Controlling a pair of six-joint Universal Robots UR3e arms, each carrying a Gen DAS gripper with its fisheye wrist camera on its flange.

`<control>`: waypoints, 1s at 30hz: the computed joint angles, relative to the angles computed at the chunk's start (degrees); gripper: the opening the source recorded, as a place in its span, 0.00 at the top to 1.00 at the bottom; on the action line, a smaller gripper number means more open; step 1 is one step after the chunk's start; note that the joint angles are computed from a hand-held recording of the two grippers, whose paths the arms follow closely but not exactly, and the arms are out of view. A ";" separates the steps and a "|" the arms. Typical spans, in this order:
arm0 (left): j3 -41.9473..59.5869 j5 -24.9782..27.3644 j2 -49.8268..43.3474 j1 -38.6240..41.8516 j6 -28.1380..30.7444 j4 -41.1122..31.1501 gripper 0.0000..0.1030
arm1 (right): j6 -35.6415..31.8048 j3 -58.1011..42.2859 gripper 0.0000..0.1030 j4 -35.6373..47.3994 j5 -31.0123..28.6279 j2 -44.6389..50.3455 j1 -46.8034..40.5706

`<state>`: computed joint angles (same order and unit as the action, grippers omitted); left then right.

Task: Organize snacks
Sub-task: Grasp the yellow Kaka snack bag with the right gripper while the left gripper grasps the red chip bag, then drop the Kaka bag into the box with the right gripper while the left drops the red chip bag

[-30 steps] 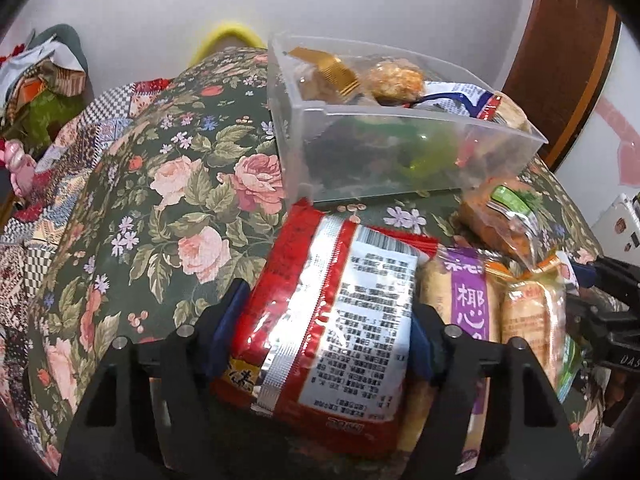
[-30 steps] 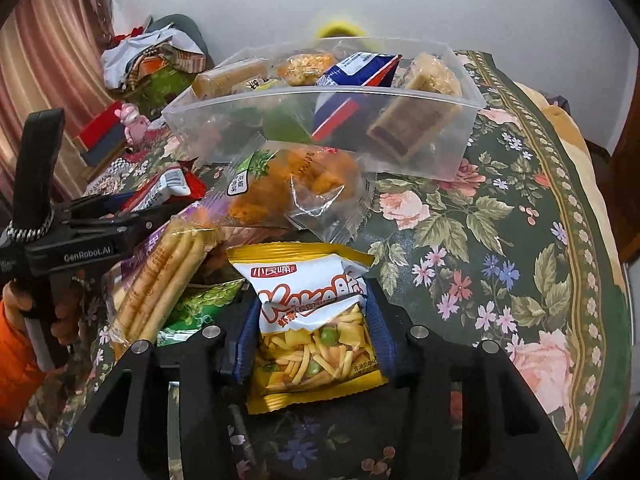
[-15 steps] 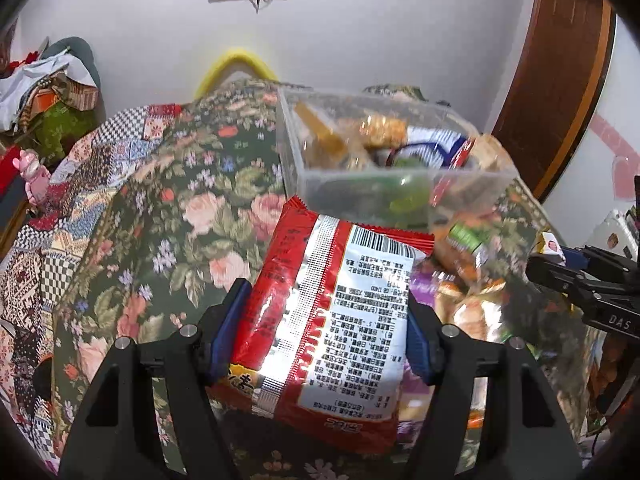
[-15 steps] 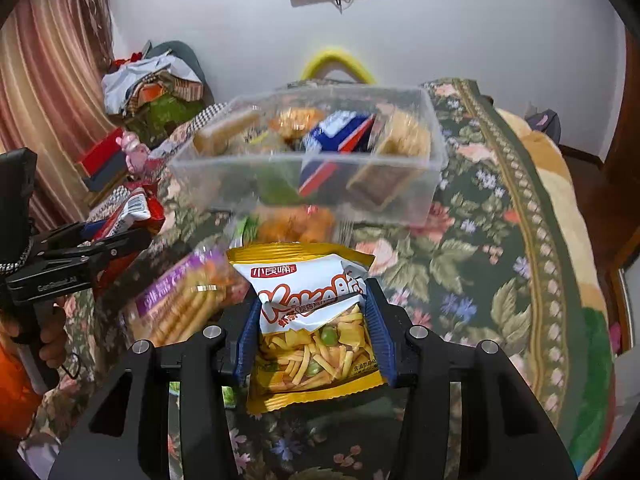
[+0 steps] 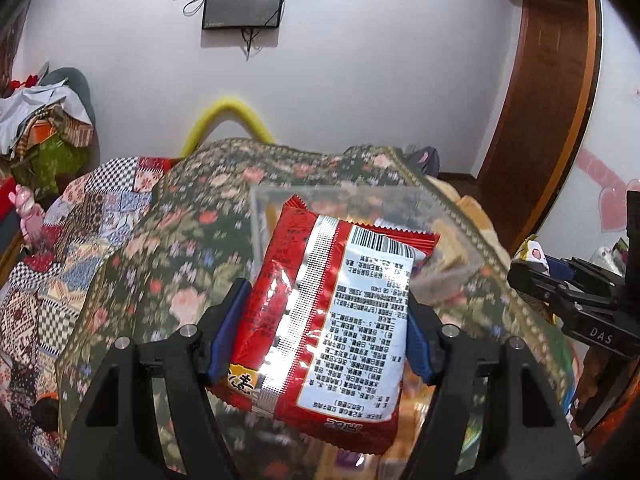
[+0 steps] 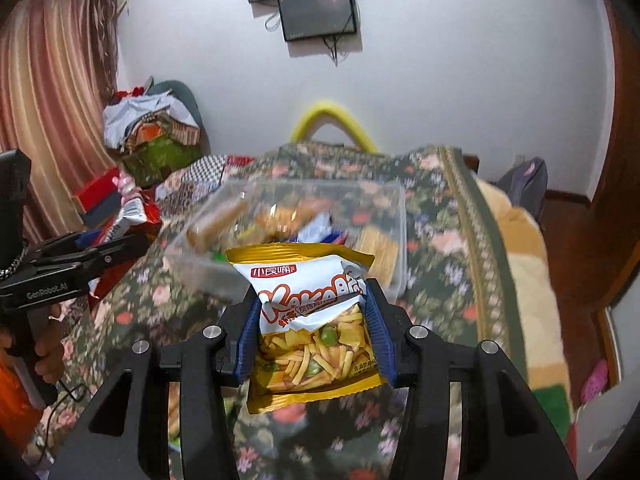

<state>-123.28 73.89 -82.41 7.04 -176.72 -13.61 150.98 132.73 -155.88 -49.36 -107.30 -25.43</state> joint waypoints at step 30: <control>49.66 9.72 -41.96 -9.20 -6.55 -14.33 0.33 | 10.97 -34.16 0.57 -5.04 -13.46 36.78 13.98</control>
<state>-73.62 83.60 -124.37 -2.16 -183.27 -27.93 161.96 98.56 -160.92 -62.82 -70.51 -11.45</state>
